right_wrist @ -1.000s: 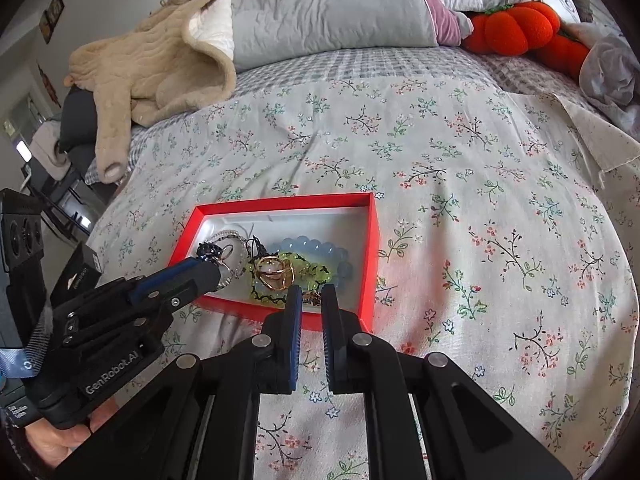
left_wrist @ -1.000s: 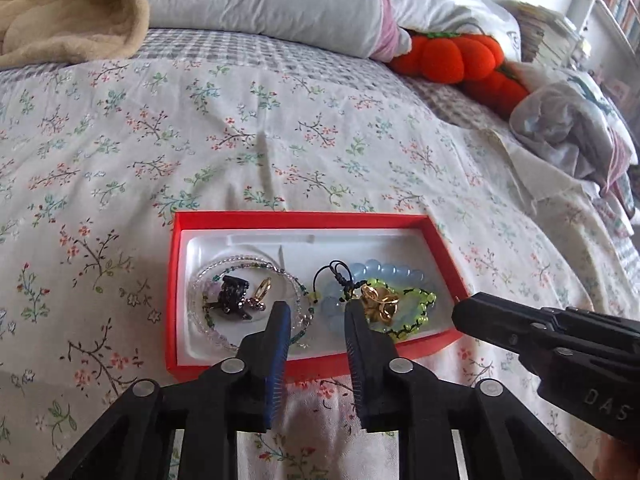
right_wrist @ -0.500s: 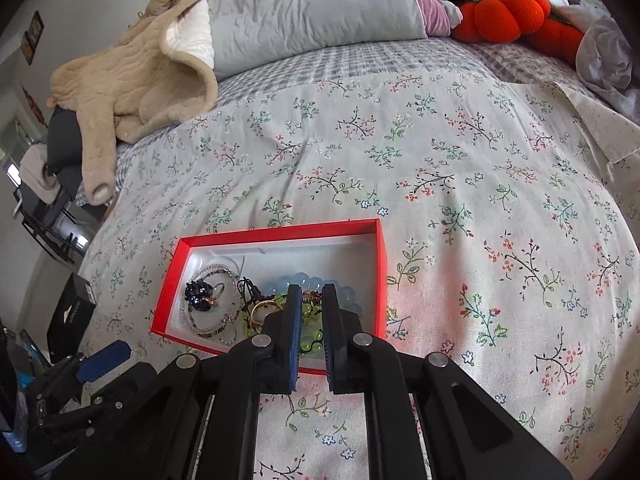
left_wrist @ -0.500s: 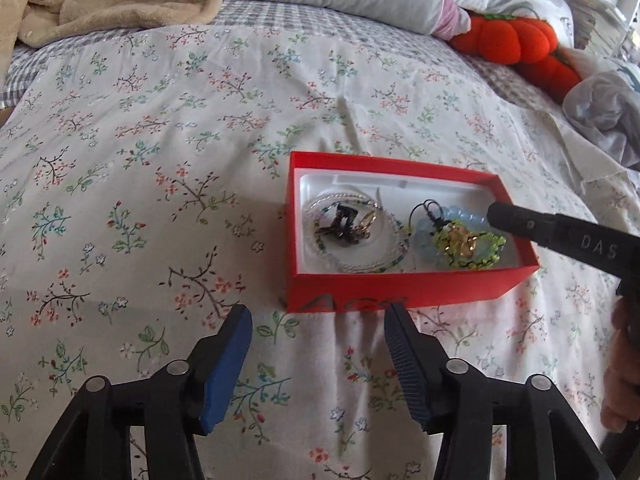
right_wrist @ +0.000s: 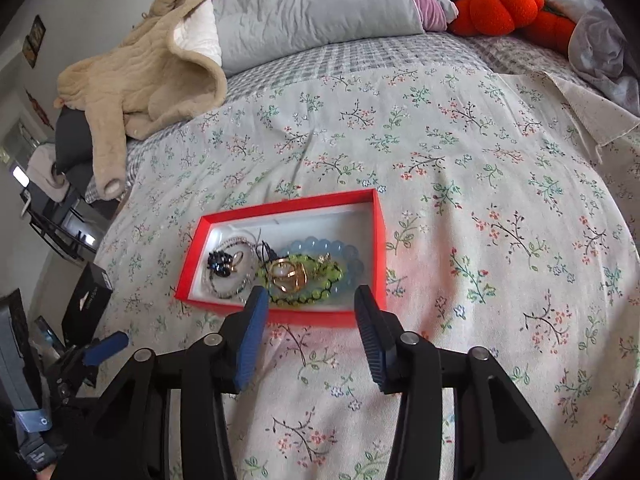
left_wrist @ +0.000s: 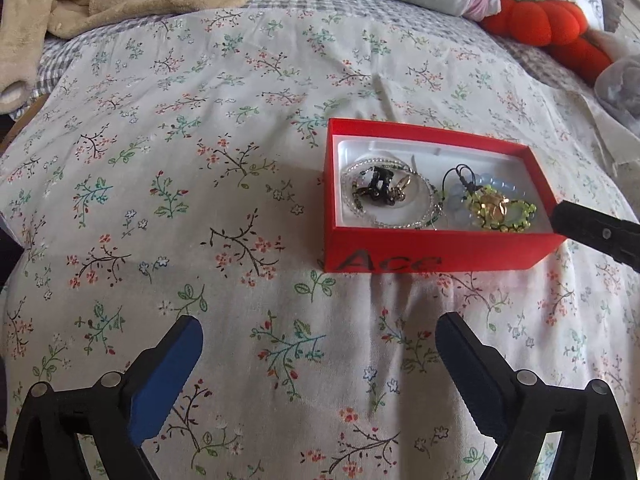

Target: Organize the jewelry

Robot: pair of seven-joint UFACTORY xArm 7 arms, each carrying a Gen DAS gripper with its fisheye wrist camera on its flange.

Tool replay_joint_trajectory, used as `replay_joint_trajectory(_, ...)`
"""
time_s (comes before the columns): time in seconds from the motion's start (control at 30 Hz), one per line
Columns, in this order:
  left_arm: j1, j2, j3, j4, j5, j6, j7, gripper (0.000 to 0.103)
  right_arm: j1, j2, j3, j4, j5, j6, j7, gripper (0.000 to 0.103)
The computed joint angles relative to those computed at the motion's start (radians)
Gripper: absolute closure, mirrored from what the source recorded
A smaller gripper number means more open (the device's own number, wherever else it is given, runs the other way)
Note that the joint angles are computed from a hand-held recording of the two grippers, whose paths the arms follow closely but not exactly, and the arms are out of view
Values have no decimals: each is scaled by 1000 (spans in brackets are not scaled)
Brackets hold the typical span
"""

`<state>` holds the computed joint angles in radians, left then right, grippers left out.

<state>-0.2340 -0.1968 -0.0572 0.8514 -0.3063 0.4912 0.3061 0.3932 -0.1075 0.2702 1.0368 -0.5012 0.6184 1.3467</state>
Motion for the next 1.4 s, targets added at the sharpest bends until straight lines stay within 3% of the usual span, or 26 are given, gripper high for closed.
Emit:
replay_joint_trajectory(0.23, 8, -75, -14, -74, 81, -43, -50, 1, 47, -66, 62, -26, 4, 179, 12, 19)
replay_joint_trajectory(0.37, 7, -106, -9, -112, 99, -21, -89, 1, 75, -70, 93, -3, 33, 333, 50, 14)
replay_joint_trajectory(0.6, -15, -173, 2, -174, 92, -8, -92, 1, 124, -53, 112, 18, 48, 436, 79, 13)
replay_joint_trajectory(0.93, -9, -199, 0, -201, 138, -57, -105, 0, 154, -24, 97, 51, 11, 472, 102, 12)
replay_joint_trajectory(1.4, -20, -193, 5, -203, 145, -55, -114, 0, 175, 14, 83, 87, -16, 493, 104, 12)
